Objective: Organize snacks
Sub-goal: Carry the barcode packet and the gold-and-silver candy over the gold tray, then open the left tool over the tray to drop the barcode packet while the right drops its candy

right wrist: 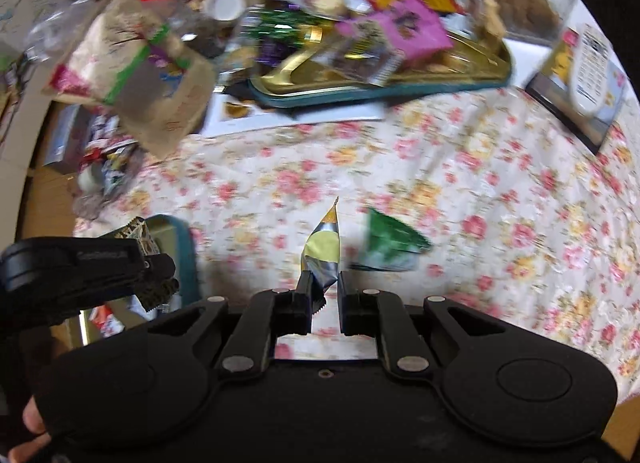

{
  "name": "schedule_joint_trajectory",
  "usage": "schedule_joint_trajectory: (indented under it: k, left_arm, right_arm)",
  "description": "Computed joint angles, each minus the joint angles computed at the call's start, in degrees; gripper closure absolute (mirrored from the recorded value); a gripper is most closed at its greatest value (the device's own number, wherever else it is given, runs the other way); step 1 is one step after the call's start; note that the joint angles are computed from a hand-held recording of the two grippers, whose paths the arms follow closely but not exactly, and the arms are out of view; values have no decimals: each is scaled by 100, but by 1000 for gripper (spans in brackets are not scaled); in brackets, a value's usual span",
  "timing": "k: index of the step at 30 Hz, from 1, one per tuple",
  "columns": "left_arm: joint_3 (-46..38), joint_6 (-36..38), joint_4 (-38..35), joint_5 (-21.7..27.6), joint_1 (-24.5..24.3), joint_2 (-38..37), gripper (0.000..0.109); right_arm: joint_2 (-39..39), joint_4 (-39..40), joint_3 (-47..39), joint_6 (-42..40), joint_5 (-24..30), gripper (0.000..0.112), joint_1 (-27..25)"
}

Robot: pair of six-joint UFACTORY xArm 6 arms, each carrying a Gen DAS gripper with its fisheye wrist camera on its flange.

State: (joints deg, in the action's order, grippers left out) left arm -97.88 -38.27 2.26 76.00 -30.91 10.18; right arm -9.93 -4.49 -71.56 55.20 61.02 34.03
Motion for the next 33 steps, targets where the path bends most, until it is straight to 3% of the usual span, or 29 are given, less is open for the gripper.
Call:
schedule_joint_trajectory:
  k: [9,16,21,28,33]
  left_arm:
    - [1131,-367,646,89,626,-1002,67]
    - [2128,-783,1202,-218,965,-1691,67]
    - [2421,-520,638,-537,1359,-1865,66]
    - [2639,-213,502,-850,1538,-2064,65]
    - [2638,-488,468,-846,1612,-2048,62]
  right_arm:
    - [1003,-262,-1217,-283,-159,99,631]
    - [1695,-362,-2055,-583,-295,99,1061]
    - [2045,-541,-2467,-728,-458,99,1333]
    - [2296,-669,-2699,-821,-420,99,1526]
    - [2343,-616,-2724,-882,-441,99,1512]
